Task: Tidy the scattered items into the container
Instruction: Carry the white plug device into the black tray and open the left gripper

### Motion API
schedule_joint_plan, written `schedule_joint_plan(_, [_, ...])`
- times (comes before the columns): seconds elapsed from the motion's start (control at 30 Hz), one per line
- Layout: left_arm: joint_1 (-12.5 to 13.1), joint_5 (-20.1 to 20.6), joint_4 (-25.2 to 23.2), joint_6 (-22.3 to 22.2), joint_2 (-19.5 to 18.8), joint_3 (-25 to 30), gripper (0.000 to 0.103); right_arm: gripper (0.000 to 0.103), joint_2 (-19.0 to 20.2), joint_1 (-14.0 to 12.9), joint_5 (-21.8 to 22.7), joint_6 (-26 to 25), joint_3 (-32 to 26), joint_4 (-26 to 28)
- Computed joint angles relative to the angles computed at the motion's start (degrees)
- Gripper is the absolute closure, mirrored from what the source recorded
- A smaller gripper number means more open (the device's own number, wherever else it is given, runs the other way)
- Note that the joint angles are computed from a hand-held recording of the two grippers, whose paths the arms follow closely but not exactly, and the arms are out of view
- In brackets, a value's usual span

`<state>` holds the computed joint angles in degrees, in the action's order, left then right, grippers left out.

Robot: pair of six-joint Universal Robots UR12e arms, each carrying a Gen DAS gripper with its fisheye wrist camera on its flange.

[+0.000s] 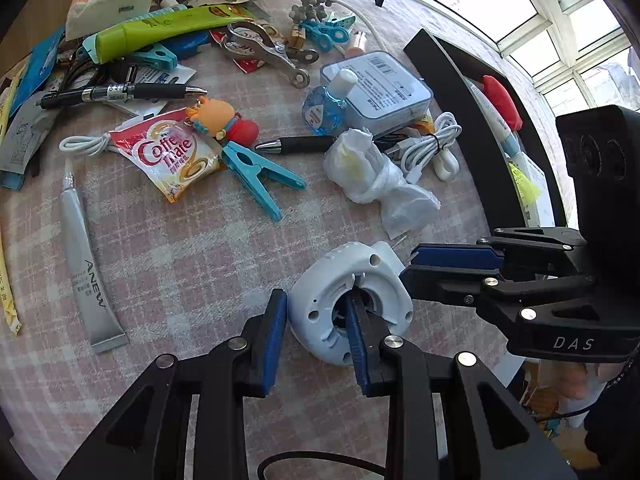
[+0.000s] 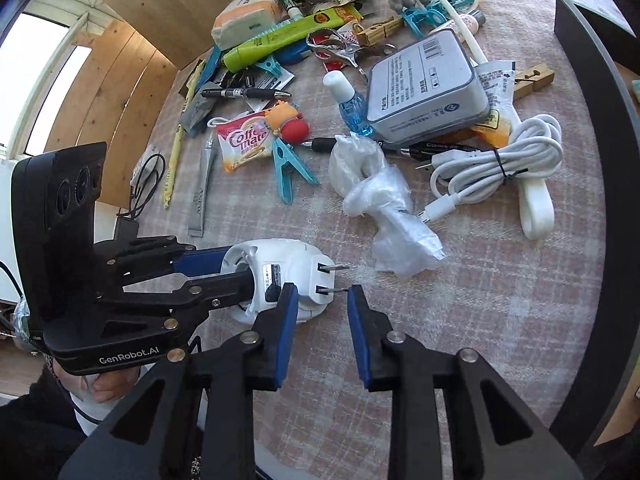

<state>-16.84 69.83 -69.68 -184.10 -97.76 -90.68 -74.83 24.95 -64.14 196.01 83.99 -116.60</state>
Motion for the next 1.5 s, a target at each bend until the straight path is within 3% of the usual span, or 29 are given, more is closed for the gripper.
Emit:
schedule_joint_plan(0.37, [-0.6, 1.1, 1.2, 1.3, 0.1, 1.4, 0.077, 0.077, -1.0, 0.3, -2.2, -1.0, 0.1, -1.5])
schedule_joint_plan(0.7, [-3.8, -0.9, 0.3, 5.5, -4.0, 9.0, 0.077, 0.077, -5.0, -2.1, -5.8, 2.6, 2.8, -5.2])
schedule_joint_plan(1.0, [-9.6, -6.1, -4.6, 12.0, -10.5, 19.0, 0.077, 0.077, -13.7, -6.2, -12.8, 8.9, 9.6, -6.7])
schedule_joint_plan(1.17, [-12.7, -5.9, -7.3, 15.7, -13.0, 22.9, 0.077, 0.077, -18.5, -8.3, -17.0, 12.3, 13.1, -5.3])
schedule_joint_plan(1.23, [-13.4, -5.7, -8.3, 15.9, -13.5, 23.8, 0.078, 0.077, -19.7, -8.7, -18.8, 13.1, 14.0, -4.7])
schedule_joint_plan(1.37, [-13.9, -3.5, -5.9, 15.2, -12.8, 23.0, 0.075, 0.075, -20.6, -7.9, -25.5, 12.5, 14.0, -3.0])
schedule_joint_plan(1.5, [-13.2, -3.1, -5.0, 14.7, -12.2, 22.3, 0.075, 0.070, -20.8, -7.9, -25.6, 12.9, 14.4, -3.0])
